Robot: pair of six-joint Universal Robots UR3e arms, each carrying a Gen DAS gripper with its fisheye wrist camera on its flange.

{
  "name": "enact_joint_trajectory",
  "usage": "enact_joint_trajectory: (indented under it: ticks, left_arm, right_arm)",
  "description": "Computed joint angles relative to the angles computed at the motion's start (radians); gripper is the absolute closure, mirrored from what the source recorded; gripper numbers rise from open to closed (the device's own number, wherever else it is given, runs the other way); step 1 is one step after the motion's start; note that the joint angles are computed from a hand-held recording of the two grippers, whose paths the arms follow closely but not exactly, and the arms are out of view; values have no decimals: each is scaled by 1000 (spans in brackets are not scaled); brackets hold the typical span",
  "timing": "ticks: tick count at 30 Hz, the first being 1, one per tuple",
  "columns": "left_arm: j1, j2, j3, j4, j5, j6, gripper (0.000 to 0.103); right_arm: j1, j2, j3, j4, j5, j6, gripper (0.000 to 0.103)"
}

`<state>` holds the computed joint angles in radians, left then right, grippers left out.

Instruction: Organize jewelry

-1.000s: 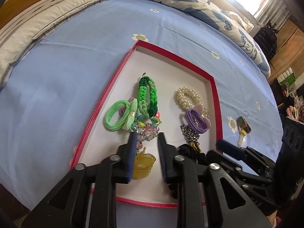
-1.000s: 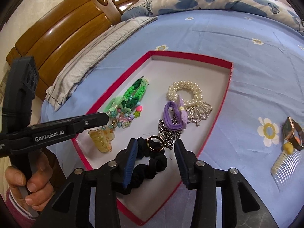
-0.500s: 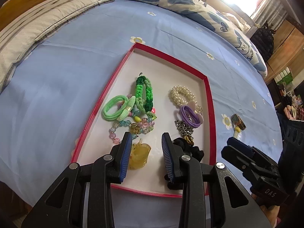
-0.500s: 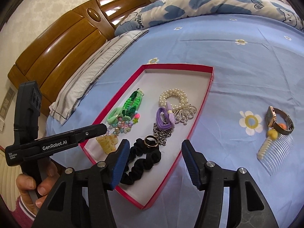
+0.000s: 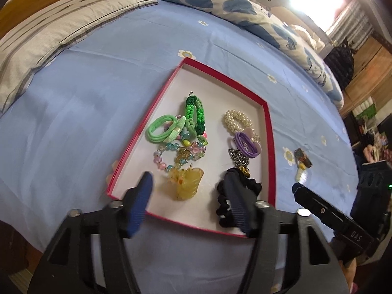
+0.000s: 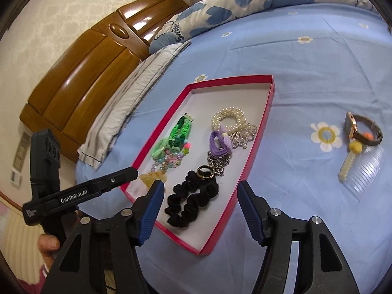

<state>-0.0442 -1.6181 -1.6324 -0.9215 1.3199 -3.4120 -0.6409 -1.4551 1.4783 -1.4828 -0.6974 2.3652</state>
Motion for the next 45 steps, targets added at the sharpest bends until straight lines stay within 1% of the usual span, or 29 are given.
enact_joint_trajectory:
  ticks: [1, 2, 3, 5, 9, 11, 13, 16, 19, 22, 24, 26, 28, 30, 32, 36, 41, 43, 45]
  left_arm:
    - [8, 16, -15, 0, -10, -4, 29]
    - [19, 39, -37, 1, -22, -10, 22]
    - [25, 56, -52, 4, -29, -13, 20]
    - [34, 89, -76, -1, -37, -15, 20]
    - [11, 132, -80, -32, 14, -13, 20]
    - [-15, 139, -62, -52, 58, -12, 20]
    - [-42, 151, -40, -69, 99, -14, 20]
    - [-81, 150, 20, -111, 163, -2, 18]
    - [-98, 154, 77, -146, 186, 28, 16]
    - [-109, 182, 107, -155, 214, 40, 9]
    - [-109, 205, 108, -147, 228, 38, 4]
    - [-109, 221, 110, -148, 248, 26, 0]
    - [-108, 242, 87, -128, 263, 18, 0]
    - [-126, 249, 59, -100, 303, 9, 0]
    - [-151, 242, 40, -87, 351, -3, 0]
    - [-200, 233, -43, -22, 432, -26, 0]
    - [-241, 225, -151, 61, 493, -41, 0]
    - [-258, 218, -180, 87, 519, -42, 0]
    - [-266, 215, -210, 117, 525, -45, 0]
  right_arm:
    - [-9, -3, 1, 22, 9, -8, 36]
    - [-17, -7, 3, 38, 16, -13, 34]
    - [-27, -13, 7, 57, 23, -20, 33]
    - [-44, -25, 12, 87, 34, -33, 30]
    - [-76, -43, 7, 156, 46, -57, 27]
    - [-88, -46, -2, 185, 47, -61, 24]
    - [-97, -51, -15, 216, 51, -70, 24]
    - [-108, -59, -70, 280, 51, -90, 23]
    - [-112, -64, -151, 338, 49, -110, 19]
    - [-113, -85, -250, 369, 46, -155, 14]
    - [-120, -115, -281, 363, 53, -185, 9]
    - [-139, -139, -307, 387, 72, -228, 4]
    - [-162, -169, -304, 413, 96, -268, 3]
    - [-178, -215, -251, 388, 110, -275, 2]
    - [-189, -268, -160, 332, 118, -276, 2]
    - [-175, -350, 22, 197, 85, -240, 2]
    - [-147, -438, 239, 29, 41, -201, 2]
    - [-135, -458, 305, -29, 24, -184, 2]
    - [-125, -472, 357, -81, 3, -171, 2]
